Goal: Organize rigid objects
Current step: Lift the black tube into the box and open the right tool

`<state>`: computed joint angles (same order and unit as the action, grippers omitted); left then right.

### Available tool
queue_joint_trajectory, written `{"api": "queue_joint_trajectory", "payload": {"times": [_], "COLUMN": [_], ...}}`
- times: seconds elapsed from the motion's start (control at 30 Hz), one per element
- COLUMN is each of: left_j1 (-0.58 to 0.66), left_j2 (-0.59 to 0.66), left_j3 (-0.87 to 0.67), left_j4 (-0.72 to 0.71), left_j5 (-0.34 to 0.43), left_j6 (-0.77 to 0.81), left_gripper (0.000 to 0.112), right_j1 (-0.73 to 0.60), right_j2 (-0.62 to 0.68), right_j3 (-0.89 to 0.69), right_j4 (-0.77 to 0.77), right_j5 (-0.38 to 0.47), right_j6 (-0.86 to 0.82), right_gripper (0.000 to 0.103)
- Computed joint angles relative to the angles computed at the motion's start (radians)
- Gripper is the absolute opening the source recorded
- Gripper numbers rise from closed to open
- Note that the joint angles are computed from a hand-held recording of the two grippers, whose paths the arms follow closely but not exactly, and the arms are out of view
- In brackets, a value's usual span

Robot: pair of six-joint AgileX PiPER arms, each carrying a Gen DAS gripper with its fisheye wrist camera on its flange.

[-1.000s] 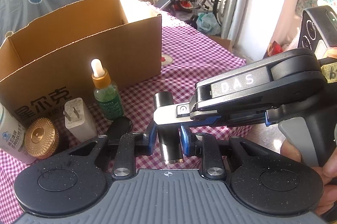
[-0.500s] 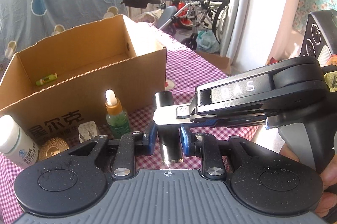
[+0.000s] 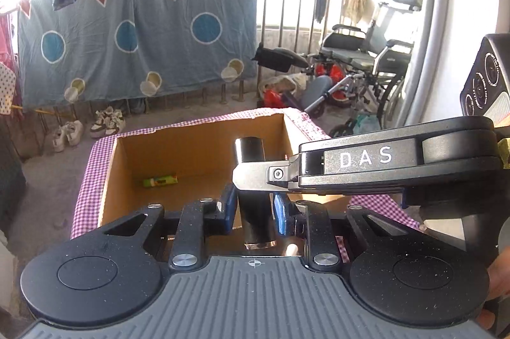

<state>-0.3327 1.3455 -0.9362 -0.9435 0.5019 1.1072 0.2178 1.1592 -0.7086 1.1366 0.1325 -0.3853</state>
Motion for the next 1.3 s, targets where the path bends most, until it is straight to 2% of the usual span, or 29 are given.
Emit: {"api": "queue_joint_trajectory", "payload": {"times": [0.03, 0.1, 0.2, 0.3, 0.43, 0.6, 0.73, 0.83, 1.03, 1.17, 1.3], "left_j1": [0.01, 0.03, 0.063, 0.082, 0.076, 0.071, 0.09, 0.105, 0.155, 0.163, 0.182], "left_j2": [0.028, 0.105, 0.231, 0.374, 0.496, 0.56, 0.508, 0.448, 0.324, 0.266, 0.214], "left_j3": [-0.033, -0.126, -0.27, -0.411, -0.521, -0.59, -0.537, -0.476, -0.364, -0.312, -0.275], "left_j4": [0.027, 0.119, 0.233, 0.328, 0.465, 0.569, 0.503, 0.447, 0.29, 0.255, 0.214], "left_j5": [0.002, 0.023, 0.096, 0.165, 0.198, 0.217, 0.199, 0.18, 0.173, 0.16, 0.178], "left_j6": [-0.034, -0.145, -0.292, -0.419, -0.555, -0.653, -0.605, -0.543, -0.393, -0.36, -0.315], "left_gripper": [0.023, 0.023, 0.023, 0.024, 0.024, 0.025, 0.027, 0.027, 0.03, 0.03, 0.03], "right_j1": [-0.027, -0.079, -0.105, -0.118, -0.141, -0.15, -0.15, -0.152, -0.177, -0.175, -0.185], "right_j2": [0.048, 0.177, 0.371, 0.558, 0.783, 0.955, 0.974, 0.927, 0.76, 0.746, 0.679], "right_j3": [-0.046, -0.176, -0.394, -0.602, -0.847, -1.046, -1.058, -1.003, -0.8, -0.796, -0.725], "right_j4": [0.06, 0.06, -0.148, -0.285, -0.348, -0.393, -0.404, -0.392, -0.263, -0.295, -0.219], "right_j5": [0.044, 0.152, 0.282, 0.403, 0.56, 0.671, 0.66, 0.626, 0.535, 0.537, 0.511], "right_j6": [-0.075, -0.104, 0.091, 0.245, 0.365, 0.462, 0.463, 0.443, 0.274, 0.325, 0.27], "right_gripper": [0.025, 0.025, 0.025, 0.025, 0.025, 0.025, 0.026, 0.026, 0.025, 0.025, 0.025]}}
